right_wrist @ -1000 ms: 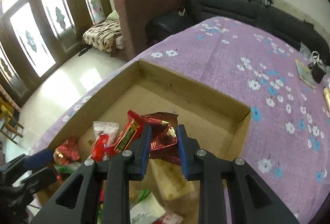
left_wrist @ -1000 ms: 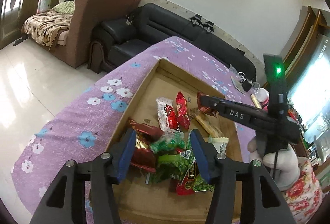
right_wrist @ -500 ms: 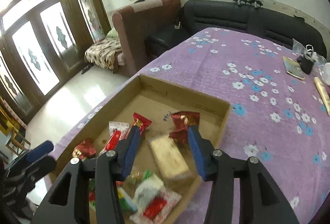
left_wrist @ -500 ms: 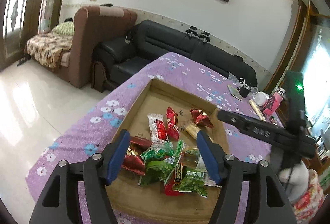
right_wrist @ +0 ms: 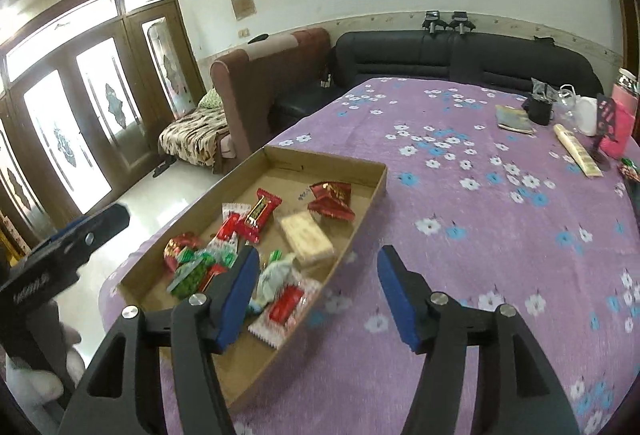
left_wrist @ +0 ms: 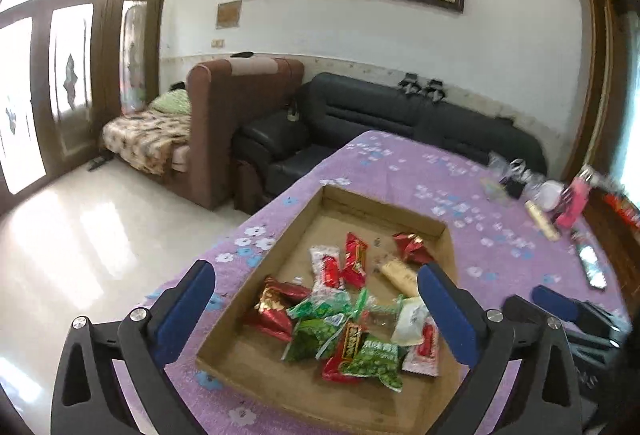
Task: Organize snacks
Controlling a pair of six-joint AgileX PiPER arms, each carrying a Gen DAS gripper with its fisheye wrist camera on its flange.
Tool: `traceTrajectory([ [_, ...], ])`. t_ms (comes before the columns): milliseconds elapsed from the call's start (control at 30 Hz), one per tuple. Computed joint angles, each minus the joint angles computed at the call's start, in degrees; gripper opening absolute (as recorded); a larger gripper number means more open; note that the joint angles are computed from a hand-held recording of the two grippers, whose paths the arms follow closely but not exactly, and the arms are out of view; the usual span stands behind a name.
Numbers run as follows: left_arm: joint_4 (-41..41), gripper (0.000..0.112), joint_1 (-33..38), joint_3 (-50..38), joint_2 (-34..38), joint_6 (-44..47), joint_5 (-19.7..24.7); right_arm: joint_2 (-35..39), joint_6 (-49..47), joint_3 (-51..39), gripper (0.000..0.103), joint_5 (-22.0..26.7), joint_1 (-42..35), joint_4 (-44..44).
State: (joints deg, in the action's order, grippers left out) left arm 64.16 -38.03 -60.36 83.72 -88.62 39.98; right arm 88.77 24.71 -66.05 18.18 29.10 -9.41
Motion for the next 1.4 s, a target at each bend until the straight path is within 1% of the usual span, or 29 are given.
traceTrajectory([
  [67,-1.19,0.102,-1.91,-2.02,1.50,1.76,3.58,-1.70,3.76,2.31,0.062,-0.47,1.01,-3.49],
  [167,-2.72,0.102,-3.68,-4.10,3.32,3.43,6.25,-3.48,10.08,5.00,0.065,-0.91,2.74,-9.41],
  [267,-4.64,0.102,-4.78,-5.65,4.94,5.96,7.60,-4.56,16.57,6.88,0.068,-0.54,4.28,-15.74],
  [433,-5.72,0.102,-6.13,-6.67,6.14,7.41,8.71,-4.59,18.04,7.52,0.068,0.17,5.18,-16.55],
  [600,-6.77,0.102,-6.05,-6.59,6.39,8.42,7.99,-4.05,19.10,7.27,0.068,0.76,5.45,-16.92],
  [1000,-9.63,0.102,-3.75,-5.72,6.55,10.41,4.68,-1.67,18.78,5.66,0.069,2.14,6.10,-16.40],
  [1233,-11.20,0.102,-3.05,-5.73,6.95,11.47,3.36,-0.89,18.99,5.08,0.070,2.67,6.68,-16.63],
  [1400,-11.84,0.102,-3.04,-5.87,7.05,11.94,3.07,-0.44,17.76,4.57,0.071,3.01,6.35,-15.28],
])
